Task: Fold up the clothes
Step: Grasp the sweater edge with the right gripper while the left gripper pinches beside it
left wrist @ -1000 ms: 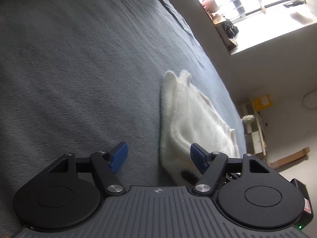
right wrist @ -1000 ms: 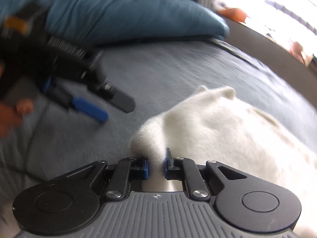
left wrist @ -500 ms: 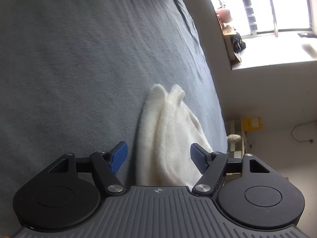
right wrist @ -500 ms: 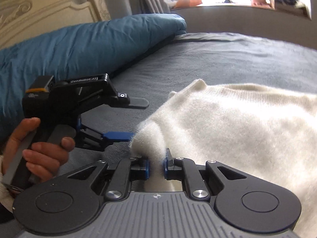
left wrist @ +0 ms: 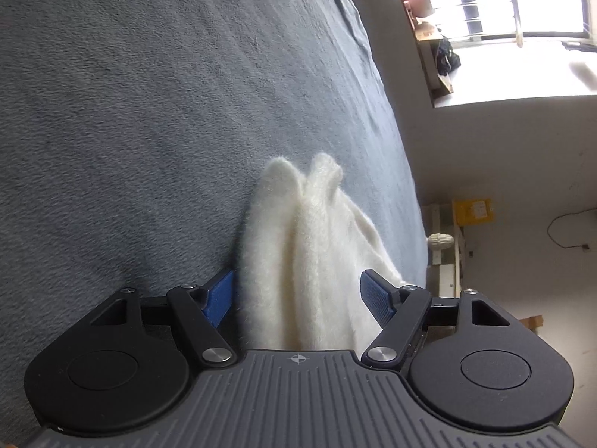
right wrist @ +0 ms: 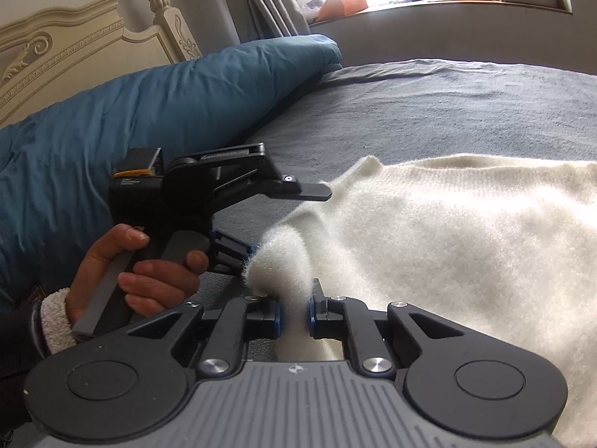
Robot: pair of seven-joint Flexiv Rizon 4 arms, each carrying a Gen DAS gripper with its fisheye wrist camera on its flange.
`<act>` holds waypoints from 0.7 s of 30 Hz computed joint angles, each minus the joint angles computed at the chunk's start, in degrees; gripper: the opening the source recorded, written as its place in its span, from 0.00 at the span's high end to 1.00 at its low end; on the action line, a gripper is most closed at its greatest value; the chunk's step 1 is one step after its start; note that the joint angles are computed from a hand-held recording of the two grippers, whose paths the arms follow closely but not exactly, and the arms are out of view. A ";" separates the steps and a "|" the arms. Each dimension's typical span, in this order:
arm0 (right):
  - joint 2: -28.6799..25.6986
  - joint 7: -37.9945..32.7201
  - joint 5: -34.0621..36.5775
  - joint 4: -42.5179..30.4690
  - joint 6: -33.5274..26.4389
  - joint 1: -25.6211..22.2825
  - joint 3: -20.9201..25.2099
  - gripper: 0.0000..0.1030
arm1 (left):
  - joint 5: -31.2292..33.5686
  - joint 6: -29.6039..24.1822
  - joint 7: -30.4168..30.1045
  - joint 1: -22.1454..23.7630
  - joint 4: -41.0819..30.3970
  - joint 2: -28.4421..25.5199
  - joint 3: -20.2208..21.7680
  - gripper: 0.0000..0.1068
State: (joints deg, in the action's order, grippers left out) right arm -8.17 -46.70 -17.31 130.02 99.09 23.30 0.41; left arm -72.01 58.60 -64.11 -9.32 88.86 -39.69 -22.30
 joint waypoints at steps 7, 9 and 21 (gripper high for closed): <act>0.52 0.60 0.07 0.46 0.63 1.49 -1.63 0.87 | 1.83 0.13 -3.30 -0.74 -1.95 -1.51 0.22 0.35; 0.56 0.70 0.12 0.56 0.79 1.69 -1.90 0.88 | 3.39 0.60 -4.83 -1.09 -2.38 -1.68 0.45 0.38; 3.34 -0.30 2.38 4.61 4.26 20.82 -21.45 0.88 | 5.41 2.43 -6.61 0.17 -0.96 -0.30 -1.54 0.75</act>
State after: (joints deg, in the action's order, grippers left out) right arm -4.83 -47.00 -14.94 134.63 103.35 44.12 -21.04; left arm -66.60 61.03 -70.72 -9.15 87.91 -39.99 -23.84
